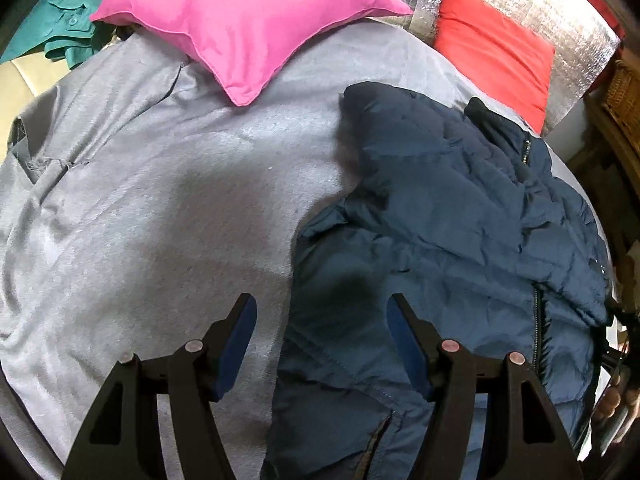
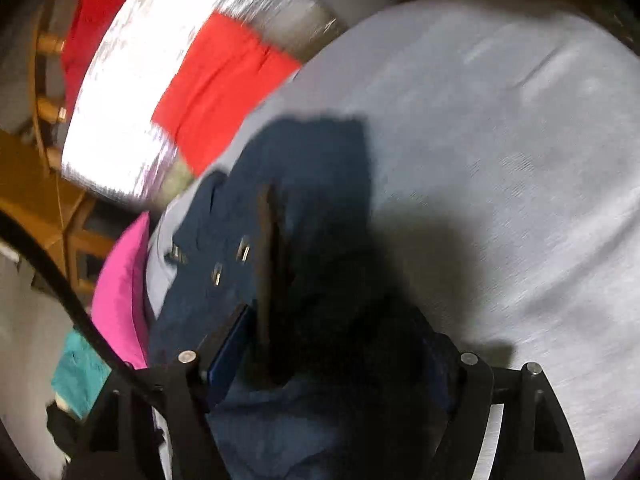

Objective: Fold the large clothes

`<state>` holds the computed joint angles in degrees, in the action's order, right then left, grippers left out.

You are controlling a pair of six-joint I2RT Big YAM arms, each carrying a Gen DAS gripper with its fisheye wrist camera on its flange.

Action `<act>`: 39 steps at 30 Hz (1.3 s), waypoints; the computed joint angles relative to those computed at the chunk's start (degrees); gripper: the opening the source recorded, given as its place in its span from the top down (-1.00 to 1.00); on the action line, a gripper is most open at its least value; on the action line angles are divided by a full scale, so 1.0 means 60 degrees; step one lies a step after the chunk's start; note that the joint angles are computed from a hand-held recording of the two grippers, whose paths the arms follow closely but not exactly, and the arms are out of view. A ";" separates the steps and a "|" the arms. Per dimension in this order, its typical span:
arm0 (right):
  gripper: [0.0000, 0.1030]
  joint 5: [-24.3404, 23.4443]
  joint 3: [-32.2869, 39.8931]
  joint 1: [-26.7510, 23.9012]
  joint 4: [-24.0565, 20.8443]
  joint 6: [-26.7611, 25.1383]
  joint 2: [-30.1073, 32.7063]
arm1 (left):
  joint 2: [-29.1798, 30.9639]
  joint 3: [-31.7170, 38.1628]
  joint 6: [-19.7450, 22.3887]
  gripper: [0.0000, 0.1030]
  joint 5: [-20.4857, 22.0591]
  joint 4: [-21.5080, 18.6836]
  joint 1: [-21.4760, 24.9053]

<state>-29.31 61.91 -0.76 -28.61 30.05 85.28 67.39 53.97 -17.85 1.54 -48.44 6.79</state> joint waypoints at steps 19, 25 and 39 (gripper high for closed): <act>-0.14 0.1547 -0.0380 0.0480 0.0264 -0.0202 -0.0773 | -0.0026 -0.0083 0.0203 -0.33 0.0141 -0.0075 0.0152; -0.25 0.1225 -0.0457 0.0124 0.0248 0.0111 -0.0875 | -0.0120 -0.0005 0.0059 -0.33 0.0280 0.0161 -0.0126; 0.29 0.1871 -0.0707 0.0924 0.1175 -0.0466 -0.1235 | -0.0596 -0.0011 0.1071 -0.33 -0.2494 0.0980 -0.1775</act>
